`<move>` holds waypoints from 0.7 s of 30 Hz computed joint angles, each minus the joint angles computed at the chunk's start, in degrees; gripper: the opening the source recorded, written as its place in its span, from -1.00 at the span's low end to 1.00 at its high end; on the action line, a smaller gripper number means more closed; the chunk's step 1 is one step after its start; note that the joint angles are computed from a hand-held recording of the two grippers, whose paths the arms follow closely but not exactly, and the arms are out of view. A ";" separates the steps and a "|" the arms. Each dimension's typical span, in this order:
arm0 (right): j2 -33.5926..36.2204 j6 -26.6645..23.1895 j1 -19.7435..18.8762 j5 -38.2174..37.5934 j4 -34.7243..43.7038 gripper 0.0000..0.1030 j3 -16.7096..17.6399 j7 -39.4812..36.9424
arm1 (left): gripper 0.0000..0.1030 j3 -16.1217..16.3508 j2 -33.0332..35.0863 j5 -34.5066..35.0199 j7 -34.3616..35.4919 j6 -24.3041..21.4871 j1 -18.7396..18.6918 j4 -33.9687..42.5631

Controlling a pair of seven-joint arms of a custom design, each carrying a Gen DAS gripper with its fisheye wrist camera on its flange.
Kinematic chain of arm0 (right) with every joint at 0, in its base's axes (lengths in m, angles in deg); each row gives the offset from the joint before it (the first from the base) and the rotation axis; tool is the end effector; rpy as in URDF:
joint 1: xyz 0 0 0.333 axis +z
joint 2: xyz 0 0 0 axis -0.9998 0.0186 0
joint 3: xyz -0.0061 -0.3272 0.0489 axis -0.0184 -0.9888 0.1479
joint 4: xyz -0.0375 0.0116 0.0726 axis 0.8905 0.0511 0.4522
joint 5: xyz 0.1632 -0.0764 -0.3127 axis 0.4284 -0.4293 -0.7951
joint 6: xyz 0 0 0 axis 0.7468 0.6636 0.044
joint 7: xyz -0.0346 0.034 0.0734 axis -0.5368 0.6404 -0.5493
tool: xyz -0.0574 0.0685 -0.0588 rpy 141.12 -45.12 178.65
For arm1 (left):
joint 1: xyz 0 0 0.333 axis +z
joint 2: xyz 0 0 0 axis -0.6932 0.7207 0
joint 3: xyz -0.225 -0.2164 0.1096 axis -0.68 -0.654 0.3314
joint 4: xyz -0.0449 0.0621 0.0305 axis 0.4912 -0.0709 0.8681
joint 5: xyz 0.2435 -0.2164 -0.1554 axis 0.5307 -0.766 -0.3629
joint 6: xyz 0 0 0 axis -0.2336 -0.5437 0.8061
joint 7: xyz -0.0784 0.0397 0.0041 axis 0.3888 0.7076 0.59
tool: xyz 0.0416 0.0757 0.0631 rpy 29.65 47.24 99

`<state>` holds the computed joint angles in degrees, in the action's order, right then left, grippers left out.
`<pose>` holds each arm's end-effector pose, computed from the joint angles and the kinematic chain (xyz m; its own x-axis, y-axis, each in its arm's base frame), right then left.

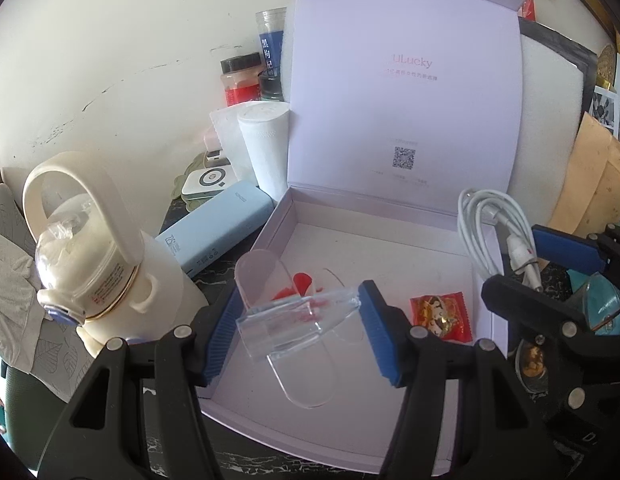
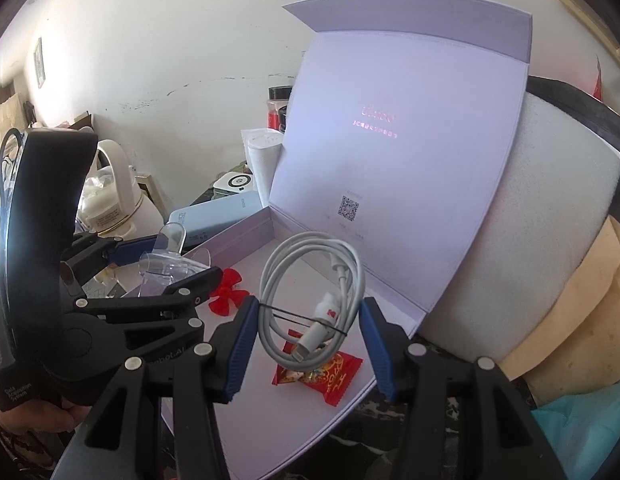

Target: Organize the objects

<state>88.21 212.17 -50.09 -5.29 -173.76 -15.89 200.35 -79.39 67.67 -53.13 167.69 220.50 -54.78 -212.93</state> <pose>0.4095 0.4404 0.5606 -0.1266 -0.9917 -0.0217 -0.6878 0.1036 -0.7185 0.5012 -0.2170 0.5375 -0.4838 -0.8703 -0.0918 -0.6150 0.4127 -0.6719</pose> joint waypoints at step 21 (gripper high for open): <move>5.21 -1.60 -0.39 4.26 5.26 0.02 -2.38 -6.58 | 0.13 1.13 9.64 -0.77 3.38 -3.99 -1.42 8.65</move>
<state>93.41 210.57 -50.49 -1.03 -168.50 -18.27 193.77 -78.25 77.30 -53.90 171.07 216.52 -56.21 -204.28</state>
